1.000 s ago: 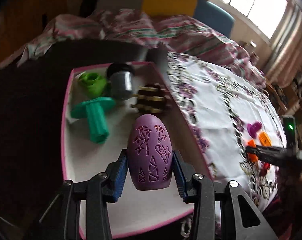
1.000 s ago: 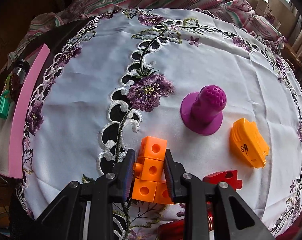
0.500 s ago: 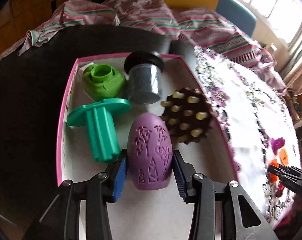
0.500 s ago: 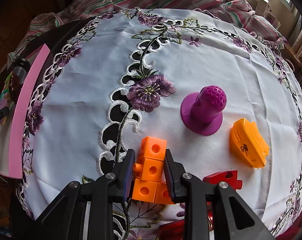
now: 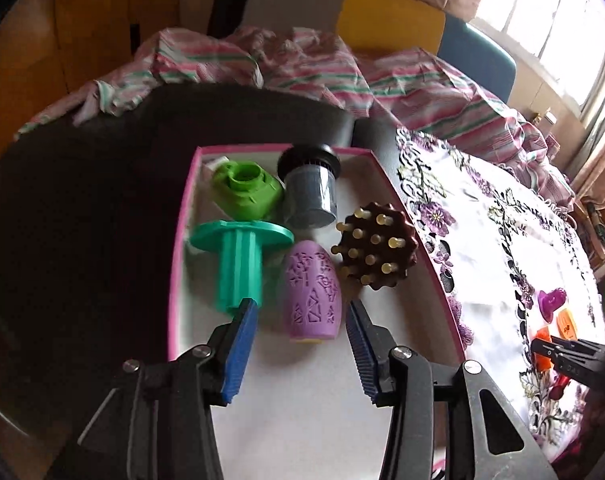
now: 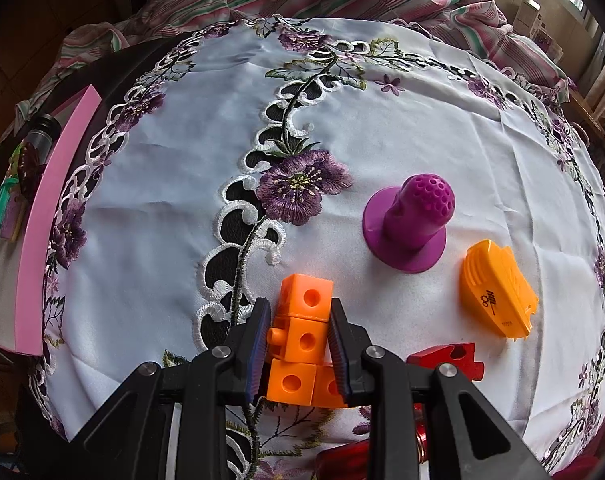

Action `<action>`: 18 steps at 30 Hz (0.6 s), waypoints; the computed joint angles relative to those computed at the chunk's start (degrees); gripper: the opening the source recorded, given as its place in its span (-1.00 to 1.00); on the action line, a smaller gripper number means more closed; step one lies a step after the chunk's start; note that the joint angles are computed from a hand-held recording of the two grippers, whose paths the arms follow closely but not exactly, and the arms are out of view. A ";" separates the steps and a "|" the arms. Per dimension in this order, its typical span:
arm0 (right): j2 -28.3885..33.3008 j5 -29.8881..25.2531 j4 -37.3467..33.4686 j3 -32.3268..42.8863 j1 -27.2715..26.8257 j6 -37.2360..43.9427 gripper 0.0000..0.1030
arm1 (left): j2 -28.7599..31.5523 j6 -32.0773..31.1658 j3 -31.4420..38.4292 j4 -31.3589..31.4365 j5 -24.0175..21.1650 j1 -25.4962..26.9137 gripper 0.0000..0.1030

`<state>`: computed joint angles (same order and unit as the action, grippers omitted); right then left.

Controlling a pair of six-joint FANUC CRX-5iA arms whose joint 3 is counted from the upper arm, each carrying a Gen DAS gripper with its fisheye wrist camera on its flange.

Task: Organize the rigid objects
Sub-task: 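Carry the orange block stack into the tray and release it with the right tool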

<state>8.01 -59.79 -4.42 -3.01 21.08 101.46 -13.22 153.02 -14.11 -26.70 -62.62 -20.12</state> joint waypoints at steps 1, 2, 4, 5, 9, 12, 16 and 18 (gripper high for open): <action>0.41 0.20 0.08 0.24 0.01 0.10 -0.46 | -0.04 1.46 0.68 -1.75 -1.34 -1.53 -0.09; 0.35 0.28 0.21 0.15 0.12 0.03 -0.46 | -0.36 2.75 1.08 -3.15 -2.63 -2.88 -0.09; 0.20 0.43 0.37 -0.06 0.27 -0.03 -0.46 | -0.44 4.21 1.96 -4.99 -4.41 -4.78 -0.09; 0.08 0.50 0.45 -0.20 0.36 -0.09 -0.46 | -0.51 5.04 2.42 -6.10 -5.50 -5.87 -0.09; -0.14 0.51 0.42 -0.40 0.49 -0.24 -0.46 | -1.25 6.77 3.13 -8.27 -8.19 -8.48 -0.09; -0.43 0.60 0.56 -0.71 0.64 -0.30 -0.46 | -1.93 7.55 3.08 -8.83 -9.42 -9.59 -0.09; -0.48 0.64 0.60 -0.77 0.68 -0.29 -0.46 | -2.49 8.59 2.57 -8.85 -10.44 -10.34 -0.09; -1.13 0.61 0.66 -1.30 0.71 -0.23 -0.47 | -2.77 8.79 2.14 -8.43 -10.52 -10.31 -0.09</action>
<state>6.87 -59.17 -3.76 -4.31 21.80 101.23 -15.99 161.82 -11.96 -35.12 -73.14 -30.43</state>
